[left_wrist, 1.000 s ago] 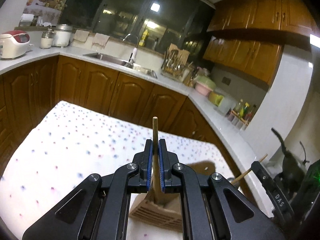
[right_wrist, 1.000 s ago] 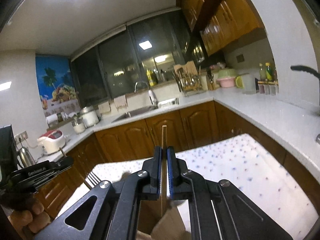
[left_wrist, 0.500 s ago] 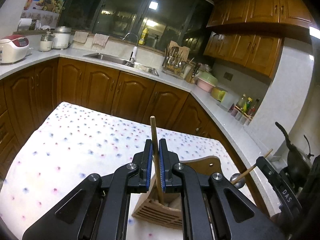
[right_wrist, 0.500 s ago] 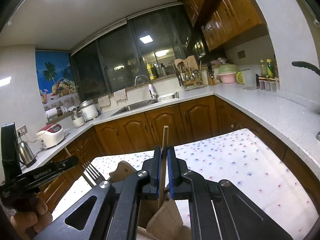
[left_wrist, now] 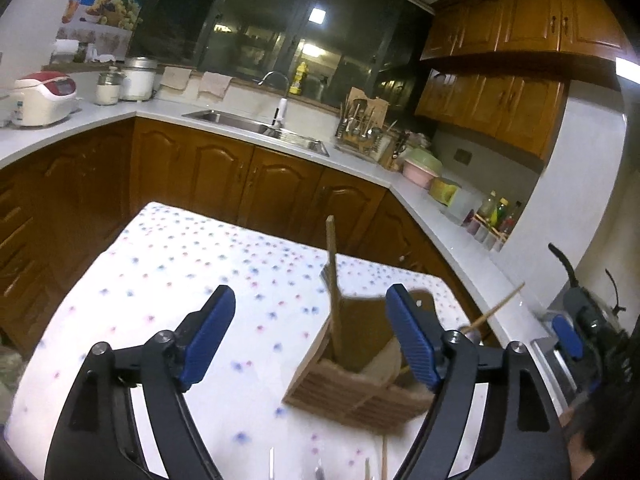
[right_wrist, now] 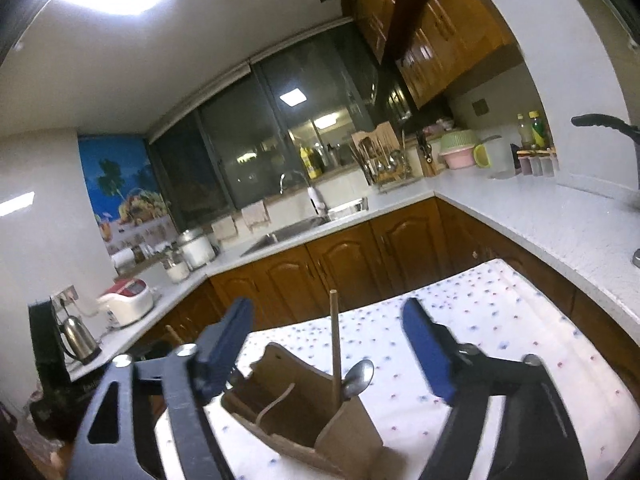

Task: Organize utensils
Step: 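Move both open tools back over the remaining utensils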

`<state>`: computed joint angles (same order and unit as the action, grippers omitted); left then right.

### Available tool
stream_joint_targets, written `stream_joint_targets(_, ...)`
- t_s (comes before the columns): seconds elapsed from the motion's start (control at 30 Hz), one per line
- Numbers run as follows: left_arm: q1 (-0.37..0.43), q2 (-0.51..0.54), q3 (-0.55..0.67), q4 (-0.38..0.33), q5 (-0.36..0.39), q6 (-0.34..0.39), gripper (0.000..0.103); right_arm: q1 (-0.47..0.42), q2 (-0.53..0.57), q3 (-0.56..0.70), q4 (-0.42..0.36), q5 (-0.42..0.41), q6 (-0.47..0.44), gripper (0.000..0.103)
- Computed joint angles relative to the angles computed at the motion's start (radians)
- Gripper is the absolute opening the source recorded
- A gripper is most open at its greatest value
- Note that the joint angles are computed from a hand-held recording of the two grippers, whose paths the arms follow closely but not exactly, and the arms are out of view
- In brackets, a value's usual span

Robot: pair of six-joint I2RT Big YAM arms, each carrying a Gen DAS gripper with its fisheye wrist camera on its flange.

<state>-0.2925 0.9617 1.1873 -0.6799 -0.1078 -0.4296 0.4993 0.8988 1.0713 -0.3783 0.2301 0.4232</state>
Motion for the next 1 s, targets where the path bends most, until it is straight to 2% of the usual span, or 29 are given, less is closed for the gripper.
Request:
stream_joint_targets(0.2,-0.020,-0.096,-0.070,-0.060,-0.034,-0.003,0.080,0.041,-0.091,-0.052,-0.048,0.018,0.018,0.092)
stream_joint_targets(0.3,-0.019,-0.147,-0.108,-0.099,-0.021,-0.024,0.080,0.065,-0.137,-0.075,-0.099,0.031,0.045,0.092)
stream_joint_targets(0.5,-0.049,-0.219,-0.164,-0.159,-0.041,-0.065,0.080,0.106,-0.220,-0.118,-0.204,0.072,0.082,0.092)
stream_joint_targets(0.8,-0.104,-0.294,-0.232,-0.231,-0.066,-0.104,0.080,0.151,-0.299,-0.173,-0.324,0.123,0.155,0.092)
stream_joint_targets(1.0,-0.158,-0.297,-0.238,-0.257,-0.091,-0.113,0.080,0.180,-0.314,-0.197,-0.380,0.136,0.186,0.092)
